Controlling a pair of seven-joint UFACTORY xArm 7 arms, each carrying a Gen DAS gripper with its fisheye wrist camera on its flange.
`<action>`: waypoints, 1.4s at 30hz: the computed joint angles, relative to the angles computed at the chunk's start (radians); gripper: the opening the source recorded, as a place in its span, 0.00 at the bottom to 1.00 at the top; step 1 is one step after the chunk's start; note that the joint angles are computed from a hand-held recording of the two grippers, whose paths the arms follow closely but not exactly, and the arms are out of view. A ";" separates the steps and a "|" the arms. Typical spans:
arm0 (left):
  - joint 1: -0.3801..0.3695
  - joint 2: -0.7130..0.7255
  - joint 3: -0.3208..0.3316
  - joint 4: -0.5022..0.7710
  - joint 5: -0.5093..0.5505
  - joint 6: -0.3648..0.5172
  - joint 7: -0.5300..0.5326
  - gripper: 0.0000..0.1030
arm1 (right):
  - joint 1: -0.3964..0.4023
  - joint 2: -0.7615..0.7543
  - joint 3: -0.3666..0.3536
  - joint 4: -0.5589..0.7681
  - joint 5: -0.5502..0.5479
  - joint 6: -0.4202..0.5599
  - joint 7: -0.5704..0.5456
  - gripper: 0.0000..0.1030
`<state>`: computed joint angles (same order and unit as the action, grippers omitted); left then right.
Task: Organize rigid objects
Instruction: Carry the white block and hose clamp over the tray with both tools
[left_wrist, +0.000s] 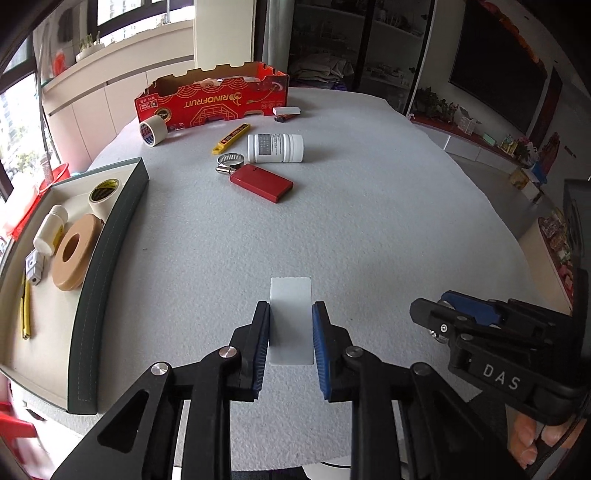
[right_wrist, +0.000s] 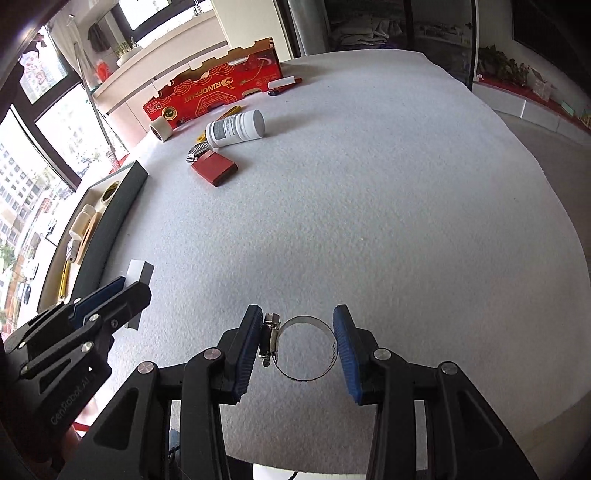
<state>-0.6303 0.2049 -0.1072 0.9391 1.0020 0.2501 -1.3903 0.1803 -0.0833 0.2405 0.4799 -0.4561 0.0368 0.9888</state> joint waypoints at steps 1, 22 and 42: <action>-0.010 -0.005 0.002 -0.003 0.022 0.005 -0.015 0.24 | 0.001 -0.012 0.002 -0.010 0.001 0.000 0.008 0.40; 0.063 -0.116 -0.059 -0.099 0.301 -0.043 -0.285 0.24 | 0.008 -0.108 0.100 -0.061 0.033 0.102 0.078 0.40; 0.272 -0.351 -0.087 -0.255 0.567 -0.066 -0.662 0.24 | 0.156 0.005 0.044 0.200 0.001 0.237 -0.027 0.40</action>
<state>-0.3580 -0.1458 -0.1947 0.6845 1.5693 0.1845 -2.0527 0.3367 -0.0787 0.2849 0.6798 -0.4548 0.2741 0.9615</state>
